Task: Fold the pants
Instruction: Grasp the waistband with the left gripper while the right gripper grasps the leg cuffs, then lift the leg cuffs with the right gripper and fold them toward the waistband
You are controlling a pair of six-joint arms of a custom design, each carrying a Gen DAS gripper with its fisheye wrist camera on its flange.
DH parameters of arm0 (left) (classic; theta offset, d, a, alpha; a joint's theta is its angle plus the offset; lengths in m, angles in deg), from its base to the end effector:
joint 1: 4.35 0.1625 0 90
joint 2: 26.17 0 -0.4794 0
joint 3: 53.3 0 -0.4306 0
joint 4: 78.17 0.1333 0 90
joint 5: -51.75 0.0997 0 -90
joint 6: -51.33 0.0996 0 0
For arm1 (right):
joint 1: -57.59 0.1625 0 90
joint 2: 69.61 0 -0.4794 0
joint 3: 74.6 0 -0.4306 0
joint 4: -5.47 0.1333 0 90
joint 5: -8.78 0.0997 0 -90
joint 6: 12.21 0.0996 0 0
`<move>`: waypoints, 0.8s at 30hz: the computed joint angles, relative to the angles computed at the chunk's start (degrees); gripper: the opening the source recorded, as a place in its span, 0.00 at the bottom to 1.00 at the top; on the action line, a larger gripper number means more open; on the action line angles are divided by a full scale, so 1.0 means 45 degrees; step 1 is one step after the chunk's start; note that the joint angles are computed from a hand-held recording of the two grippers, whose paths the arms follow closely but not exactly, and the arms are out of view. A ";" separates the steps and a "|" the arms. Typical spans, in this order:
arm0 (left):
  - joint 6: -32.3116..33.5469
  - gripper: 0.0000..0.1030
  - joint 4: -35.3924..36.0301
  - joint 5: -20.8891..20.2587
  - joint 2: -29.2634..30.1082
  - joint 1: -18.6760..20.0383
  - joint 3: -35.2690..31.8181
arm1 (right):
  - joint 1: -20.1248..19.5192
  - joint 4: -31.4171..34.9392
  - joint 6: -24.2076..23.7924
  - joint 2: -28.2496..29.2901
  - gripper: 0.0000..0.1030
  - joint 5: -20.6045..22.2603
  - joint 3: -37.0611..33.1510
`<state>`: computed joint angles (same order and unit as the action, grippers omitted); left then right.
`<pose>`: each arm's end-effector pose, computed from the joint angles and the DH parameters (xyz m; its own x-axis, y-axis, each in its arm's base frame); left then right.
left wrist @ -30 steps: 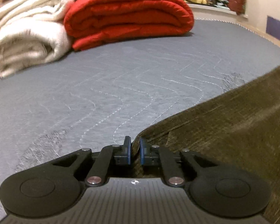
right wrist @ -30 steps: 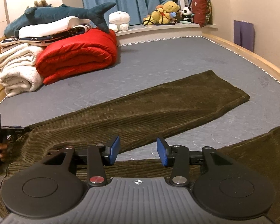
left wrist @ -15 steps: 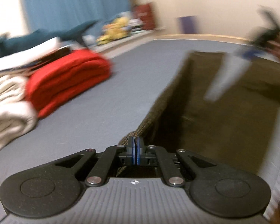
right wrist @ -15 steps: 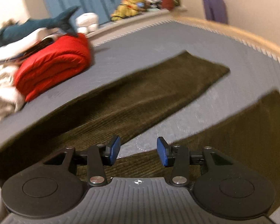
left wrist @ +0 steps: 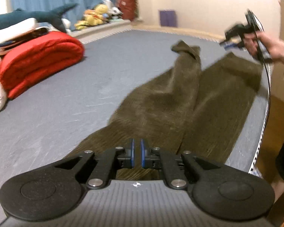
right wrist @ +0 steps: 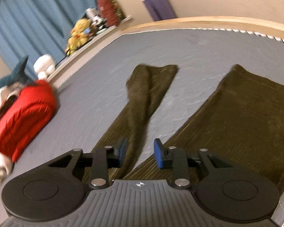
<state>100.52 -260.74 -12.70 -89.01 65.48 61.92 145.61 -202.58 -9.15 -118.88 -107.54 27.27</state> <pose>-0.0469 -0.6388 0.2437 -0.4168 0.5753 -0.7038 0.8858 0.4309 -0.1724 0.0650 -0.6996 0.2373 -0.8798 0.4556 0.1354 0.0614 0.3915 -0.9181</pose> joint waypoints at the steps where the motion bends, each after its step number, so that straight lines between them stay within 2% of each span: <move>1: 0.0315 0.07 0.0262 0.0143 0.0240 -0.0103 -0.0169 | -0.0154 -0.0057 0.0032 -0.0046 0.23 0.0218 -0.0003; 2: 0.0708 0.09 0.0601 0.0238 0.0470 -0.0144 -0.0306 | -0.0292 -0.0064 0.0045 -0.0026 0.22 0.0428 -0.0092; 4: 0.1152 0.22 0.1164 0.0292 0.0781 -0.0099 -0.0544 | -0.0461 0.0137 0.0082 0.0052 0.22 0.0730 -0.0318; 5: 0.1262 0.33 0.1428 0.0315 0.0880 -0.0062 -0.0634 | -0.0560 0.0332 0.0057 0.0142 0.22 0.0937 -0.0495; 6: 0.1351 0.39 0.1666 0.0319 0.0991 0.0000 -0.0752 | -0.0598 0.0559 0.0054 0.0235 0.23 0.1071 -0.0709; 9: 0.1568 0.39 0.2268 0.0376 0.1240 0.0157 -0.1012 | -0.0764 0.1126 -0.0198 0.0625 0.26 0.1397 -0.1313; 10: 0.1573 0.39 0.2428 0.0447 0.1265 0.0169 -0.1015 | -0.0765 0.1330 -0.0319 0.0757 0.29 0.1352 -0.1526; 11: 0.1616 0.39 0.2602 0.0529 0.1343 0.0203 -0.1115 | -0.0750 0.1506 -0.0462 0.0942 0.38 0.1272 -0.1788; 12: 0.1654 0.39 0.2739 0.0601 0.1394 0.0235 -0.1192 | -0.0730 0.1642 -0.0571 0.1149 0.43 0.1196 -0.2074; 13: 0.1655 0.39 0.2852 0.0626 0.1443 0.0261 -0.1254 | -0.0737 0.1839 -0.0678 0.1363 0.44 0.1140 -0.2398; 19: 0.1885 0.40 0.3198 0.0835 0.1499 0.0337 -0.1340 | -0.0795 0.2951 -0.0408 0.2364 0.44 0.0642 -0.4009; 22: 0.2000 0.39 0.3159 0.0977 0.1558 0.0350 -0.1387 | -0.0773 0.3197 -0.0640 0.2764 0.44 0.0206 -0.4596; 23: 0.2039 0.32 0.3081 0.1029 0.1581 0.0348 -0.1406 | -0.0766 0.3288 -0.0691 0.2860 0.41 0.0078 -0.4741; 24: 0.1984 0.23 0.3136 0.1011 0.1577 0.0364 -0.1457 | -0.0792 0.3398 -0.0753 0.2865 0.27 0.0157 -0.4783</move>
